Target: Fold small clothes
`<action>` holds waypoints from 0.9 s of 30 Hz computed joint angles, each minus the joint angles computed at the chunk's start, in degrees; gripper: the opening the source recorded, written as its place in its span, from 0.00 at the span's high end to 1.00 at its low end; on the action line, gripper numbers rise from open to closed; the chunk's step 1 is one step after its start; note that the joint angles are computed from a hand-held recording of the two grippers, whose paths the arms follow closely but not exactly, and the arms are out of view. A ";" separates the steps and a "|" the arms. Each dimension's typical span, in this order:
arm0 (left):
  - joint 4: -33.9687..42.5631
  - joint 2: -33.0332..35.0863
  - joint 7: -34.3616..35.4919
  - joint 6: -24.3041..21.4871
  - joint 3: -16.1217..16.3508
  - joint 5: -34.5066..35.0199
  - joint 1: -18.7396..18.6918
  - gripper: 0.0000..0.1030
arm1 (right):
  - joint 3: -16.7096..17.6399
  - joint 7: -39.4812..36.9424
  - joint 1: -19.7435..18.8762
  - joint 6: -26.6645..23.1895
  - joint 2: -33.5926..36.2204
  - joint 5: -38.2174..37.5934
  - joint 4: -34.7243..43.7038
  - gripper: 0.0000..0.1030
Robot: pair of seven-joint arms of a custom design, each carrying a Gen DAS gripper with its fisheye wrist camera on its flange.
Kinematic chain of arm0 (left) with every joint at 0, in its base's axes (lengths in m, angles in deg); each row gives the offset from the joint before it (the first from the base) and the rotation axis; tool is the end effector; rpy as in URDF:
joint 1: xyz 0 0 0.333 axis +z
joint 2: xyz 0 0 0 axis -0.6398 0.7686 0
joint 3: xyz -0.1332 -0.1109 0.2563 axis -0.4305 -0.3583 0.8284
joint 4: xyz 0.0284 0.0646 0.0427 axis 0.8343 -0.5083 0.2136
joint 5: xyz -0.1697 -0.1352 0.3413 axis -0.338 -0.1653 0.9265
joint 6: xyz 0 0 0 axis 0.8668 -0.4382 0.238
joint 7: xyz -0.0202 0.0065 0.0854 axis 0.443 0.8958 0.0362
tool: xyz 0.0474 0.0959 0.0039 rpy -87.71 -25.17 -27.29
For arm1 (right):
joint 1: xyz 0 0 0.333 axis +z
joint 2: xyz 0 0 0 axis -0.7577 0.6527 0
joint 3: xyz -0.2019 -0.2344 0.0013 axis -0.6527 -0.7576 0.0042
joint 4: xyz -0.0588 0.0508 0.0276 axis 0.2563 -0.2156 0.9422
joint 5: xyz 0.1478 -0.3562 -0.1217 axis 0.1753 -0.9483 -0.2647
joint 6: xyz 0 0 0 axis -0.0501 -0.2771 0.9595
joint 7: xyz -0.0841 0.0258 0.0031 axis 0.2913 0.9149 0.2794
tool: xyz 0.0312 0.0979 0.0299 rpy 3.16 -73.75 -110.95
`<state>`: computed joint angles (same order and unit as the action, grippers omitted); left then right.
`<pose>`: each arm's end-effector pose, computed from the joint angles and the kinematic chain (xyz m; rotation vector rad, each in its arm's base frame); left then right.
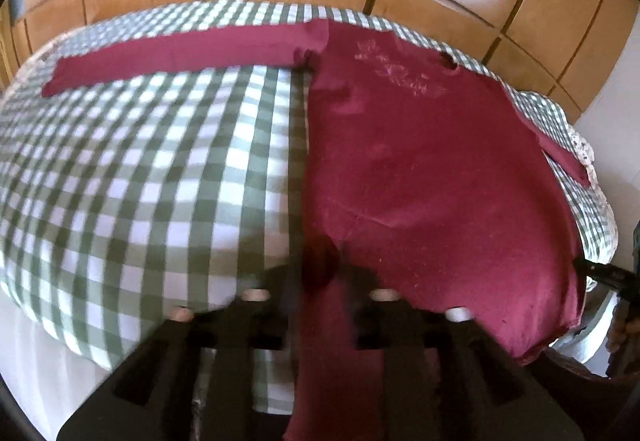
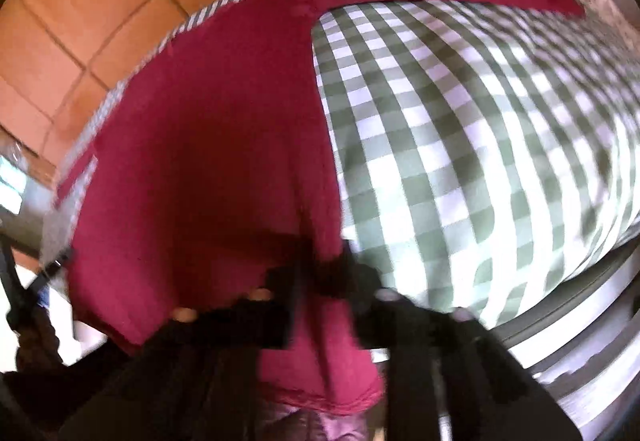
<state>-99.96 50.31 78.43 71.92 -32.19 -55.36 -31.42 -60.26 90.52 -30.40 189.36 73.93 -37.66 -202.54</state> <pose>0.6349 0.0001 0.3383 -1.4666 2.4492 -0.9900 0.3981 0.2398 0.3817 -1.0881 2.3815 -0.1532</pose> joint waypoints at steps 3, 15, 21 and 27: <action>0.38 -1.04 5.54 -0.39 -1.62 -7.76 1.37 0.34 | 1.45 4.09 -2.20 -1.74 -2.45 -2.82 -0.66 0.42; 5.11 2.25 1.52 1.82 -1.84 -1.26 -4.11 0.34 | 3.19 29.83 -26.87 2.32 -11.87 -16.44 -10.60 0.52; 9.83 5.75 -5.00 0.82 -2.79 4.08 -5.14 0.34 | 2.12 38.46 -40.04 8.89 -4.46 -24.99 -8.06 0.52; 12.85 8.03 -9.45 -0.58 -4.00 7.19 -5.72 0.34 | -6.72 24.47 -33.77 2.00 4.07 -20.40 0.55 0.82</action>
